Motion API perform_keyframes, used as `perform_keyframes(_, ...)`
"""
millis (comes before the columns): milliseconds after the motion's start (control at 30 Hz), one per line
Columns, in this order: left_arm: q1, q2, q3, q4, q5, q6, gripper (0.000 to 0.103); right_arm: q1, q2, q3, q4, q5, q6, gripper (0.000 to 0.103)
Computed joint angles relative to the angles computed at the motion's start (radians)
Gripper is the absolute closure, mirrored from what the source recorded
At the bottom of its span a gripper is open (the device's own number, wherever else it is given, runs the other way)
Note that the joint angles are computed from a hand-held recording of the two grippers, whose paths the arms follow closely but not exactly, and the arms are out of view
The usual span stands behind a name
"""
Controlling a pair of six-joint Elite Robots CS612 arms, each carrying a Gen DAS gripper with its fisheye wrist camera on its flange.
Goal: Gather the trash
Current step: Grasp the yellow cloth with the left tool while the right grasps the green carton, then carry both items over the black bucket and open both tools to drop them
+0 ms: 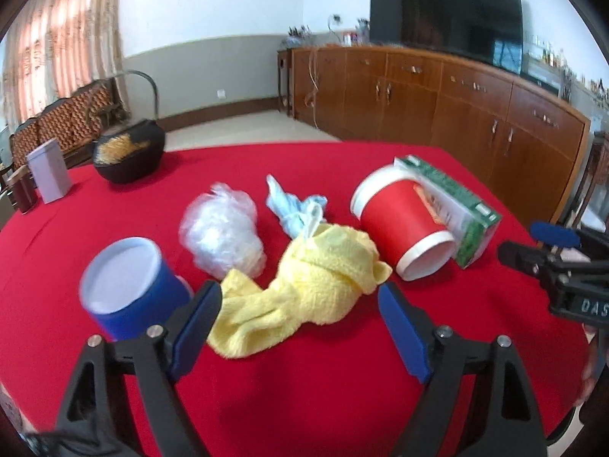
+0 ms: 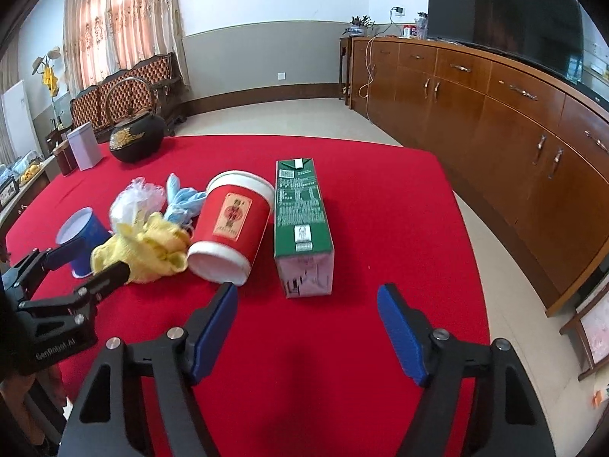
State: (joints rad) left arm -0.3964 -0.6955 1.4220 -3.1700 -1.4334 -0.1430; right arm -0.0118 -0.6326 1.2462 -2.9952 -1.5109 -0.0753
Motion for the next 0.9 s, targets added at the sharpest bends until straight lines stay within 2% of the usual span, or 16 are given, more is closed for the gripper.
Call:
perform_keyframes(133,-0.002,0.011,-0.028,0.056,-0.007,0.008,0.023,-0.002,0.046,-0.086,0.078,0.004,0.012,0.034)
perform_keyframes(233,-0.003,0.015,-0.038,0.059,-0.02,0.018,0.025,-0.004,0.071,-0.13,0.12,0.026,0.019,0.041)
perform_keyframes(300,0.004,0.019,-0.056,0.106,-0.054,0.013,0.035,-0.005,0.081,-0.146,0.139,0.037,0.019,0.052)
perform_keyframes(333,0.005,0.019,-0.059,0.118,-0.066,0.012,0.045,-0.005,0.083,-0.147,0.137,0.041,0.021,0.059)
perform_keyframes(367,0.005,0.02,-0.06,0.122,-0.07,0.013,0.054,-0.006,0.082,-0.144,0.126,0.046,0.023,0.059)
perform_keyframes(467,0.006,0.018,-0.054,0.111,-0.087,0.017,0.066,-0.009,0.073,-0.121,0.089,0.051,0.033,0.061)
perform_keyframes(633,0.011,0.007,-0.025,0.039,-0.124,-0.012,0.068,-0.017,0.043,-0.055,0.015,0.045,0.039,0.062)
perform_keyframes(900,-0.002,-0.024,0.023,-0.031,-0.107,-0.021,0.068,-0.03,-0.032,0.075,-0.087,0.011,0.029,0.062)
